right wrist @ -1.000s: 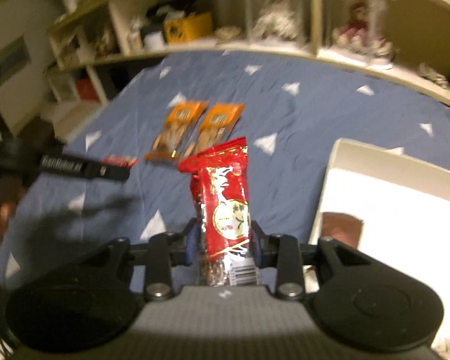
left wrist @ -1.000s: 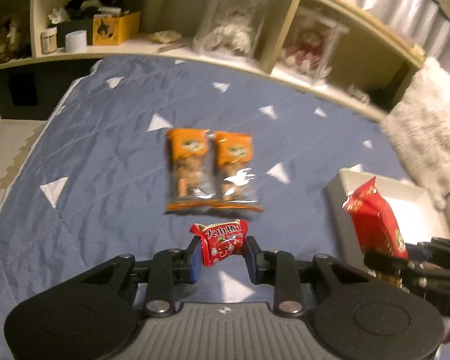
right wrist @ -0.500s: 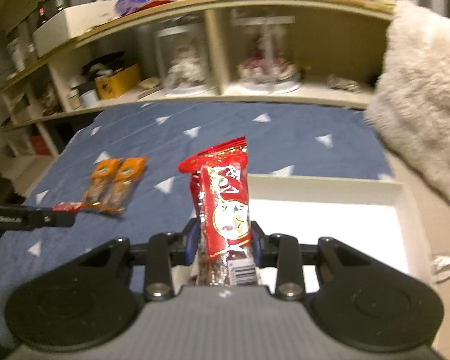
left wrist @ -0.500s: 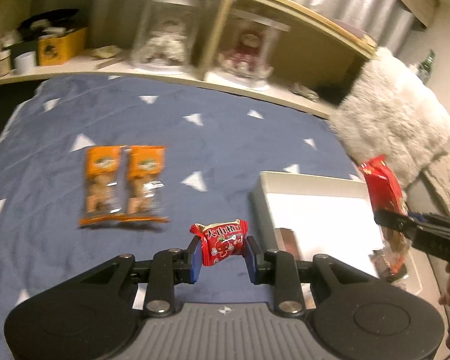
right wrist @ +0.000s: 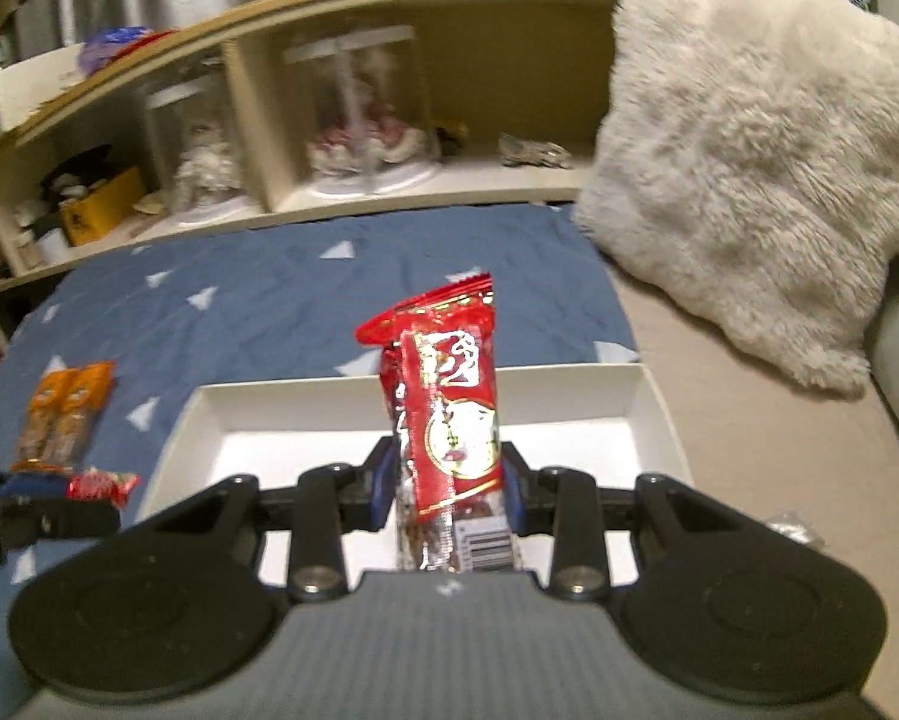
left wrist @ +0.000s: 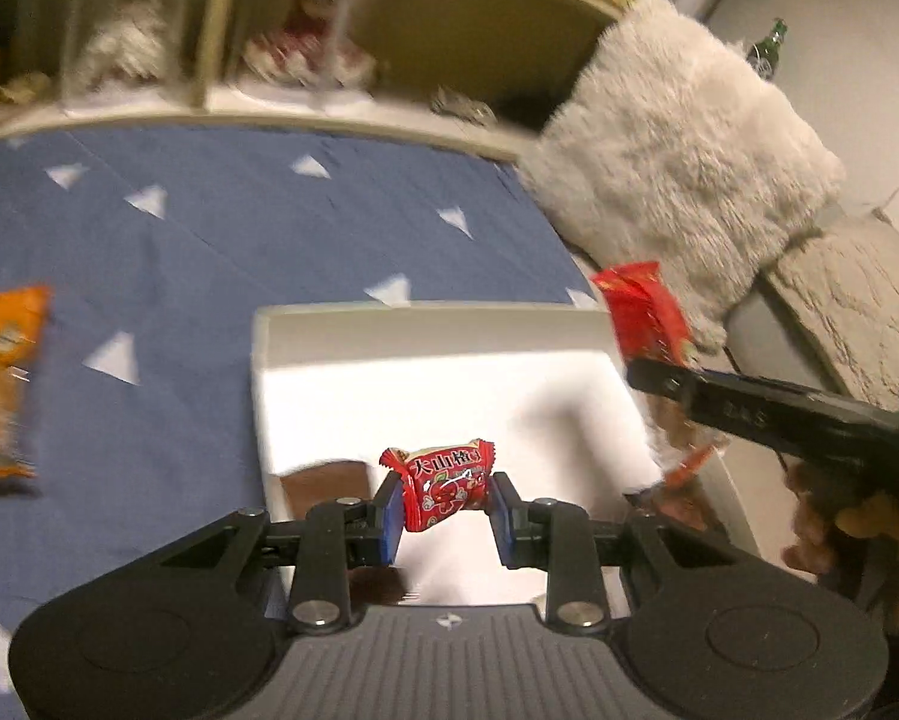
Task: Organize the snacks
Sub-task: 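Carry the red bar and red candy into the white tray and open both tools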
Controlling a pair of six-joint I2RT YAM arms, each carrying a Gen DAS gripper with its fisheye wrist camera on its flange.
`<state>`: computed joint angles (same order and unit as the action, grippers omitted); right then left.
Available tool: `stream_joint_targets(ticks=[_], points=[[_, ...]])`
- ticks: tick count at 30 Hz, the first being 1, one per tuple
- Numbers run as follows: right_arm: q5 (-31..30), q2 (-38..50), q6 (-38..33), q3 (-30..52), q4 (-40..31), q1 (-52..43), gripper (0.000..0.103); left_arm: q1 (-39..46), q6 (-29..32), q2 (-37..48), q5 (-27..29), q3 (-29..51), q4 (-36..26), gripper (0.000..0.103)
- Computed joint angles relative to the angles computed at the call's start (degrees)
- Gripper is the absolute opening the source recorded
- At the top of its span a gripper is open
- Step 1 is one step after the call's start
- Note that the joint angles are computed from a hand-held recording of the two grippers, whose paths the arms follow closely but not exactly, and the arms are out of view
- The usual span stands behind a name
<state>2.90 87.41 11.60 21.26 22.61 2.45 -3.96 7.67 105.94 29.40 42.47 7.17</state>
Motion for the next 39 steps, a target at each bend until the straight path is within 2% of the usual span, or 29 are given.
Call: stream_joint_targets(ticks=[6,10,17,21,24,26,29,34,36,39], points=[[-1.87,11.57,-0.68,4.0,5.44,-6.3,0.04,-5.28,-3.07,9.46,0.71,5.44,-0.31,0.032],[-3.75,17.84,-1.86,7.22,8.03,-9.34,0.04,-6.99,-1.99,13.21,0.91,8.06,-1.99,0.032],[-4.82,25.11,-3.38,10.52,9.45,-12.12,0.041,-8.01,2.67,14.84,-1.47,9.31,-6.01,0.032],[-5.85,27.66,-3.55,11.93,8.22,-13.44,0.041,-7.47,2.51,15.22,-2.24,7.99,-4.71,0.032],[-4.89,28.1,-4.46,12.43,6.38,-13.24,0.048,-7.02,2.02,14.72,-2.31,7.13,-4.21,0.032],[-3.77,27.01,-4.17,11.86,6.09,-12.83,0.065,-7.27,1.88,14.06,-2.85,6.76,-4.03,0.033],[-2.24,23.6,-3.38,10.29,5.92,-12.55,0.071,-7.76,1.29,12.88,-3.7,5.88,-3.18,0.034],[-1.53,18.27,-3.69,8.25,3.72,-12.18,0.072,-8.37,0.51,11.51,-4.8,5.44,-3.15,0.037],[-1.28,16.64,-4.09,7.72,2.13,-11.67,0.072,-8.49,0.33,10.84,-5.34,5.02,-3.06,0.042],[-0.64,13.9,-3.76,6.29,-0.01,-10.34,0.075,-8.56,-0.28,9.63,-5.93,4.32,-3.08,0.058]])
